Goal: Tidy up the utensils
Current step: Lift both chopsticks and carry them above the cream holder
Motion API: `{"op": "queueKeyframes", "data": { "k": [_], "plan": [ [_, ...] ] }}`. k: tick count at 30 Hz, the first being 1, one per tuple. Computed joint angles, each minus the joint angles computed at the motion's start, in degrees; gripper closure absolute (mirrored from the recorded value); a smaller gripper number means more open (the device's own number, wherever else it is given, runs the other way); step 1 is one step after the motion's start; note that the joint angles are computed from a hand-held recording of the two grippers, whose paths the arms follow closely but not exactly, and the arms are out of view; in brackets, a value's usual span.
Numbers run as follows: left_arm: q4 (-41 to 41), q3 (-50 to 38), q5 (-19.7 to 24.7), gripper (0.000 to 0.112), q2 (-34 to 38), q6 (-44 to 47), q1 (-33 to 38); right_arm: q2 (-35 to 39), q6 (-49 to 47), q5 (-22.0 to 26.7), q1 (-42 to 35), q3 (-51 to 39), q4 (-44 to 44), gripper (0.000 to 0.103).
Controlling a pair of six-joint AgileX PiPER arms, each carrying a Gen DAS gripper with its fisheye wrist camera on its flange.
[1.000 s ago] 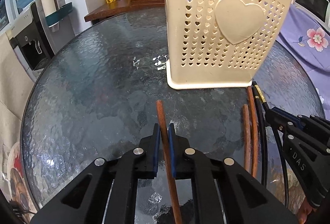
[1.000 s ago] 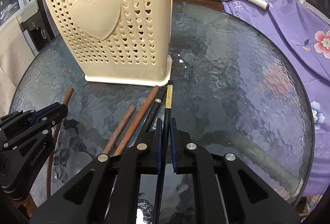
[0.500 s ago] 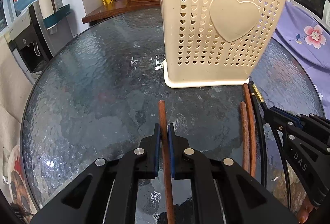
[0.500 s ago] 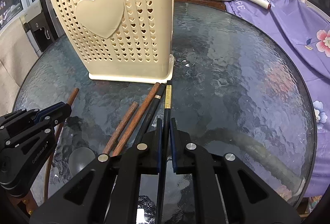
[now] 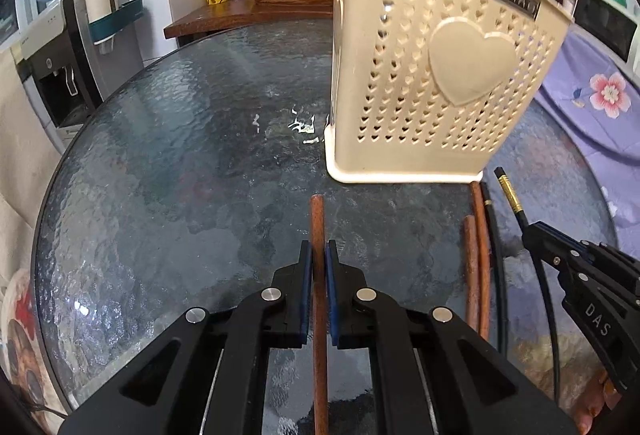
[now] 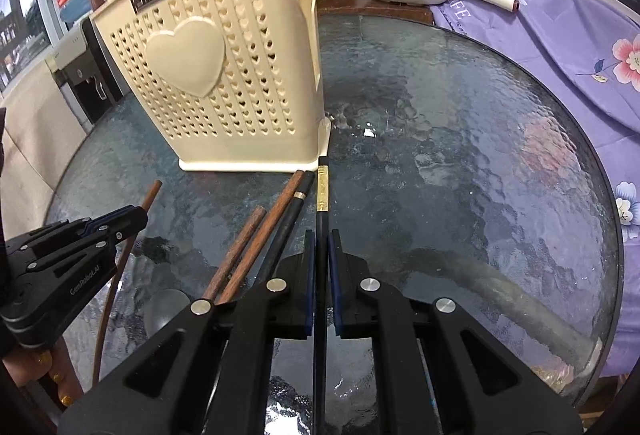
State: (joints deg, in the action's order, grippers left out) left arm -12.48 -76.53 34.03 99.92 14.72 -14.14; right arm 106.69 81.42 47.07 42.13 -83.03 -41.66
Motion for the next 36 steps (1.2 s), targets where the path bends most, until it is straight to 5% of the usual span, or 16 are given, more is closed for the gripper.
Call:
{"op": "queueKeyframes", "data": {
  "k": [7, 13, 36],
  "plan": [
    [-9.26, 1.98, 1.21, 0.105, -5.23, 8.07, 2.60, -5.22, 2.69, -5.82, 0.07, 4.13, -2.62, 0.096],
    [-17.53, 3.13, 2.56, 0.105, -11.57, 14.63, 5.22, -10.97, 5.99, -5.88, 2.26, 6.15, -8.35, 0.096],
    [-32.92, 2.74, 11.21, 0.105, -22.43, 28.35, 12.29, -19.53, 5.27, 5.29, 14.08, 2.90, -18.11, 0.096]
  ]
}}
